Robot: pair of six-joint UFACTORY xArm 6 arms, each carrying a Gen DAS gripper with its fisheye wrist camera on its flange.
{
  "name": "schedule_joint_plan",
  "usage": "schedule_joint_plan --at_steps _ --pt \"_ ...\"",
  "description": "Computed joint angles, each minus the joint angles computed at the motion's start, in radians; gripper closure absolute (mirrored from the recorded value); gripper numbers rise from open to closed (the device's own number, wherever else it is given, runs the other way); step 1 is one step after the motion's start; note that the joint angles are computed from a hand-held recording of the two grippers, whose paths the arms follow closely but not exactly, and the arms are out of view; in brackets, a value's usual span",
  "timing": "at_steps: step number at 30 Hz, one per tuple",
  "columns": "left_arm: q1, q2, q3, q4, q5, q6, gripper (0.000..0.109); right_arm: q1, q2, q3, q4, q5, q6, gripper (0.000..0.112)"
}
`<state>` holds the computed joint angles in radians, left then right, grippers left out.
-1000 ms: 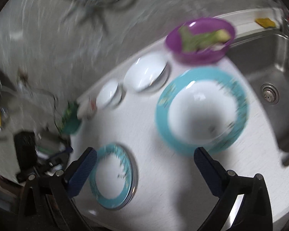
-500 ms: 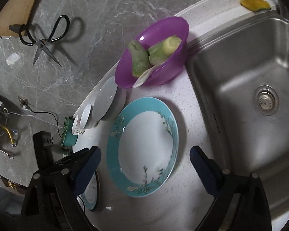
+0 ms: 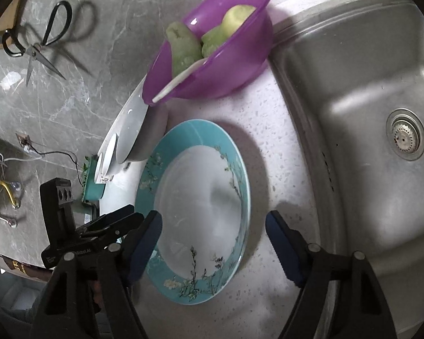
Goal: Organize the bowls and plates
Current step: 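Close both tools on the rim of the teal plate by the sink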
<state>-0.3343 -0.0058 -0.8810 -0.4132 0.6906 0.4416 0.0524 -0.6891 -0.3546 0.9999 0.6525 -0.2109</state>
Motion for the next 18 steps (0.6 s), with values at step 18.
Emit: schedule_joint_plan --at_steps 18 --pt "-0.022 0.026 0.0 0.011 -0.021 0.003 0.06 0.017 0.099 -0.051 -0.032 0.002 -0.011 0.062"
